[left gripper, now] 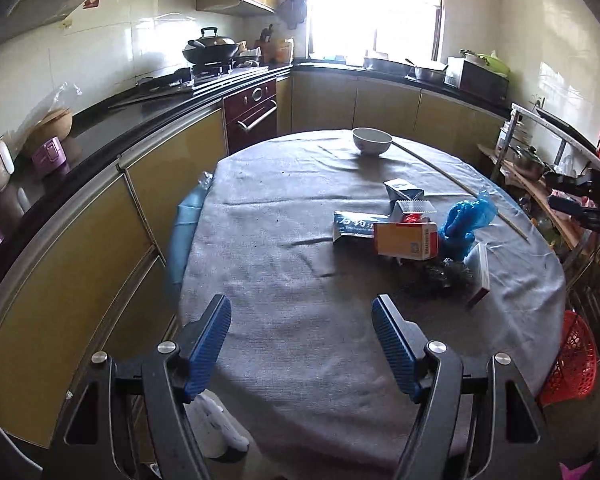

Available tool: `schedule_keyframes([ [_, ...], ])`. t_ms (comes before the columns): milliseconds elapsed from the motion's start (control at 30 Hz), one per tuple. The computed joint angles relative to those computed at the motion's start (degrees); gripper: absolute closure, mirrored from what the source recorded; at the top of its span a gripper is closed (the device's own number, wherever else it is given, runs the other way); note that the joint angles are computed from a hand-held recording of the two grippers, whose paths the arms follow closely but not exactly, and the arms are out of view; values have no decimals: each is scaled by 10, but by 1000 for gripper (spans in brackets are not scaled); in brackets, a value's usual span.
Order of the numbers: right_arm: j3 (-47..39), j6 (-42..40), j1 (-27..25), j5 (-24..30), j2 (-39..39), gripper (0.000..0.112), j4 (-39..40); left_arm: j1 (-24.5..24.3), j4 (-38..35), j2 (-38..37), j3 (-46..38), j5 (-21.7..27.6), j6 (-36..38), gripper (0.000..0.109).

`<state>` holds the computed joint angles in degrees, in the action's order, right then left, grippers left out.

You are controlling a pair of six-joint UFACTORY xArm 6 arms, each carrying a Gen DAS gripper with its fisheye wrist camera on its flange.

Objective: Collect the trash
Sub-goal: 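Grasp the blue plastic bag with the right gripper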

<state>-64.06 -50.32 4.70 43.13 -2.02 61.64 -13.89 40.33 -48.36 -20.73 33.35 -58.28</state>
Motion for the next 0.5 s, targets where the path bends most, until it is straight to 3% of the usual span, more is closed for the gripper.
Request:
schedule_keyframes([
  [167,-65,38,21,-8,91,47,-32,2,-25,26,-15,-18,22,35],
  [500,-188,99,66,-34,240,47,-115,26,-189,105,-73,-88,142,31],
])
